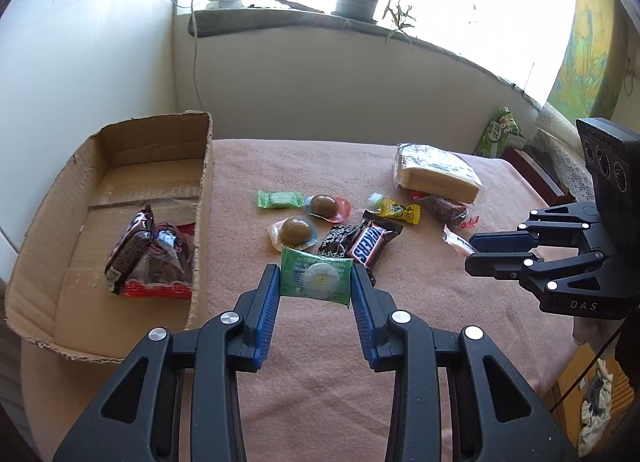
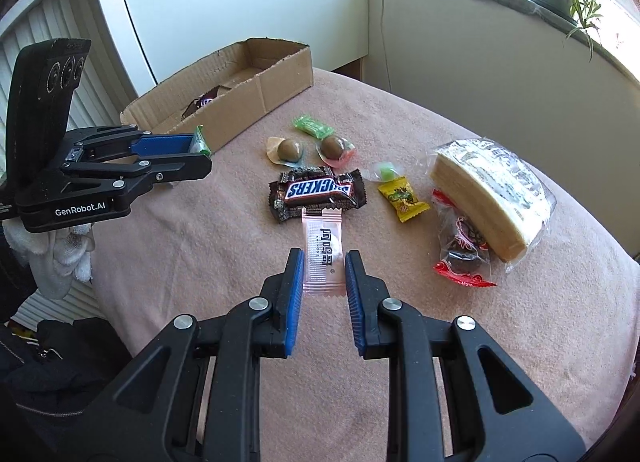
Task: Organize snacks
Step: 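Grasp the green mint packet with the left tool while the right tool grasps the pink wrapped candy, then carry both candies into the cardboard box while both tools open to drop them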
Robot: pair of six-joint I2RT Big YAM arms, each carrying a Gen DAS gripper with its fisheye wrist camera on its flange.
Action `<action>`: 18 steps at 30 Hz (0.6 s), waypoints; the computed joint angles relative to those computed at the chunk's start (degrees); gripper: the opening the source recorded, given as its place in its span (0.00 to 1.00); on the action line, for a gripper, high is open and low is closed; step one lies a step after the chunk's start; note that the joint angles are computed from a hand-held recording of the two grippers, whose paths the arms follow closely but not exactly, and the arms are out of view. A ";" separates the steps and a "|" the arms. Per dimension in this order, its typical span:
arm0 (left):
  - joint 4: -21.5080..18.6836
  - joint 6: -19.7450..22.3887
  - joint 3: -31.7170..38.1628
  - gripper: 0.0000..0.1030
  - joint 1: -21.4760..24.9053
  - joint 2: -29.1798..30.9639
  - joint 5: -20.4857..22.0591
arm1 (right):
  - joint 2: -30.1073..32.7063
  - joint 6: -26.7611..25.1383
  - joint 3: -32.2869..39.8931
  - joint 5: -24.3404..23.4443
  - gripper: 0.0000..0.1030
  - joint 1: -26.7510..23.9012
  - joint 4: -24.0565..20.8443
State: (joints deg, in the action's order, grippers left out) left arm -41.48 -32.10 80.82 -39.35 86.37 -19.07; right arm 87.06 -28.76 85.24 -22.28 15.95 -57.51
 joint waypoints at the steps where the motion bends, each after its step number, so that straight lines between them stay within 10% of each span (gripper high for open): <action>1: 0.14 -0.17 -0.57 0.33 0.16 -0.65 -0.38 | -0.22 0.26 0.12 -0.24 0.21 0.38 0.05; 18: -0.05 -2.71 -9.16 0.33 4.56 -9.83 -5.67 | -0.61 5.33 2.87 -2.28 0.21 8.89 2.20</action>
